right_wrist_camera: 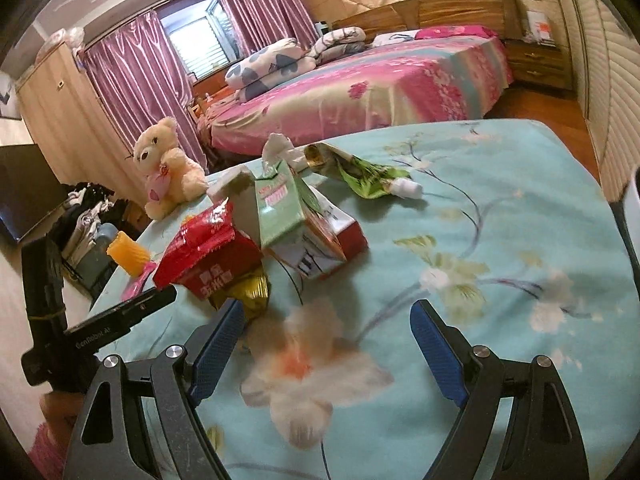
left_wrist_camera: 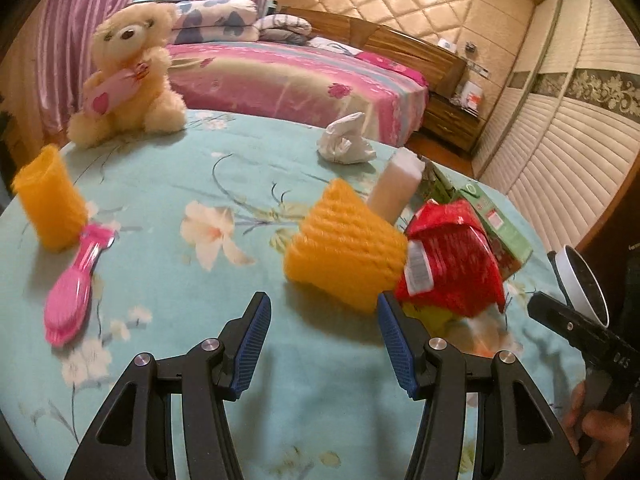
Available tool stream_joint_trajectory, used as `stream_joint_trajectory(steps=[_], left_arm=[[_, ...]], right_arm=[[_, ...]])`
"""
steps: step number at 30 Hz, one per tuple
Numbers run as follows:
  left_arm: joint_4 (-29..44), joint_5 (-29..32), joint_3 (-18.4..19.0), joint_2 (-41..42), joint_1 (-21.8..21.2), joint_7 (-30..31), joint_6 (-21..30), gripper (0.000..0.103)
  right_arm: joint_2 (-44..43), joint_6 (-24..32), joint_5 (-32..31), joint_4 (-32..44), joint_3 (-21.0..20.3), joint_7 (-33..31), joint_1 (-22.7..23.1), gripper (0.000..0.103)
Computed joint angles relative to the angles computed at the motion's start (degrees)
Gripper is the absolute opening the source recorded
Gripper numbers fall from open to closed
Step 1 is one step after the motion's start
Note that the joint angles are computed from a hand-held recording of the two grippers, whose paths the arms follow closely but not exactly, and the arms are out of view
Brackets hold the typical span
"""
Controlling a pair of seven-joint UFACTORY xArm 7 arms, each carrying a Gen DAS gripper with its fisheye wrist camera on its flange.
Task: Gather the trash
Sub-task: 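Move both open tools back over the table toward the yellow net and carton, then grasp the yellow foam net with the left tool while the right tool grasps the green juice carton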
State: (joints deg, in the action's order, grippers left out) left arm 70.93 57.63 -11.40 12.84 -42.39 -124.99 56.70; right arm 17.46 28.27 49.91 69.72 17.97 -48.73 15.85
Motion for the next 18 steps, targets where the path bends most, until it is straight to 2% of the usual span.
stream_joint_trajectory(steps=[5,10,11,13,15,16,17,18], left_arm=[[-3.8,2.9,1.5,-1.2,3.9,1.8,-9.8,0.058],[-3.9,4.6,2.6,-0.1,5.8,2.5,-14.4,0.057],[-3.3,5.0,2.7,0.3,5.8,3.0,-14.3,0.056],[-1.9,5.6,2.8,1.2,5.3,4.0,-13.4,0.051],[-0.3,6.0,3.0,2.4,4.9,5.6,-13.7,0.039],[0.7,5.8,3.1,3.1,4.5,6.5,-13.4,0.037],[1.7,5.7,3.2,3.9,4.1,7.4,-13.0,0.029],[3.1,5.6,3.3,4.9,3.7,8.7,-12.9,0.026]], right_arm=[[2.7,-1.8,-2.3,2.8,0.5,1.3,1.2,0.086],[5.5,-2.8,-4.8,5.7,1.7,2.7,1.3,0.084],[5.8,-3.0,-5.2,6.0,1.9,2.9,1.2,0.08],[6.3,-3.5,-6.2,6.4,2.1,3.4,1.1,0.066],[6.4,-4.0,-7.1,6.4,2.1,4.2,0.9,0.044],[6.5,-4.2,-7.3,6.3,2.3,4.5,0.7,0.042],[6.3,-4.3,-6.8,6.0,2.8,4.0,-0.1,0.041],[6.0,-4.4,-5.9,5.5,3.3,3.4,-0.9,0.04]])
